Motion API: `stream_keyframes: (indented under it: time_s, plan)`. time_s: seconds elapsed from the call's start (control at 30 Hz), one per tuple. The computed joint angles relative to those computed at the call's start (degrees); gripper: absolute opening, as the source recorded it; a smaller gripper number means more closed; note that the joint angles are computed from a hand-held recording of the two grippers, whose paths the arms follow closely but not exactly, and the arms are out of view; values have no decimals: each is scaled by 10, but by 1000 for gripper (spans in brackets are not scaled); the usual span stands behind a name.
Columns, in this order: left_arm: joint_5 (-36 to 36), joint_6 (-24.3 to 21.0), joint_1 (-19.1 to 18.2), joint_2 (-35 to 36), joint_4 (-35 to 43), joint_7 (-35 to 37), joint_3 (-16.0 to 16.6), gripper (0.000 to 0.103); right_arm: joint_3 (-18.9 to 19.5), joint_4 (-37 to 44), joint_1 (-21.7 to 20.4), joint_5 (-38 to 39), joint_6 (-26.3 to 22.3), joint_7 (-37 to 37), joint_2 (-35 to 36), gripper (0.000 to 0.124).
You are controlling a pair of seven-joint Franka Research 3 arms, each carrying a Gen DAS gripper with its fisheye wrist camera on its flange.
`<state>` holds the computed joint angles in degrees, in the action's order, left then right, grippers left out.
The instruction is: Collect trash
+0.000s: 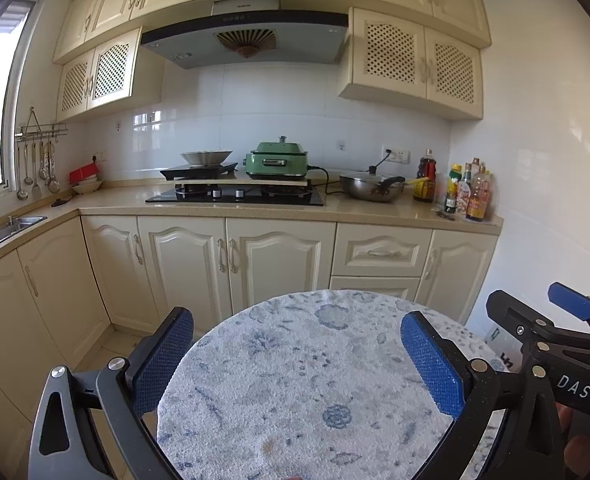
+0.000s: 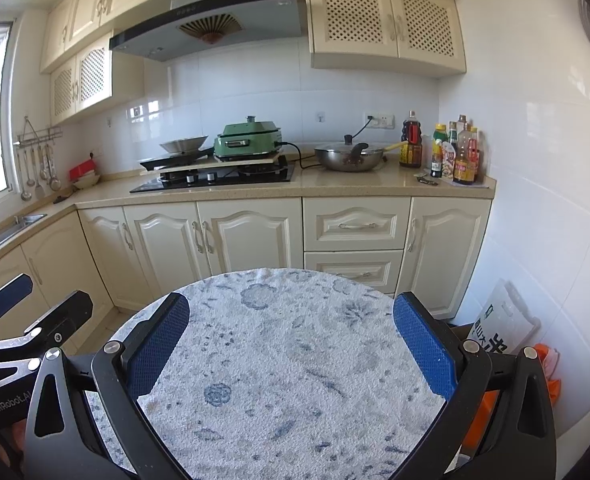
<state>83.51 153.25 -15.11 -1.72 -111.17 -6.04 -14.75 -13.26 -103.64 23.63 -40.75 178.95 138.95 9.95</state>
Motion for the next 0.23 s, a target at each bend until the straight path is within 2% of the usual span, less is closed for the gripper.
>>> stream_keyframes:
  time_s: [0.23]
  plan:
    - [14,6,-2,2,0,-23,-1,102,2,-3,-3,13,3,-8,-1,103]
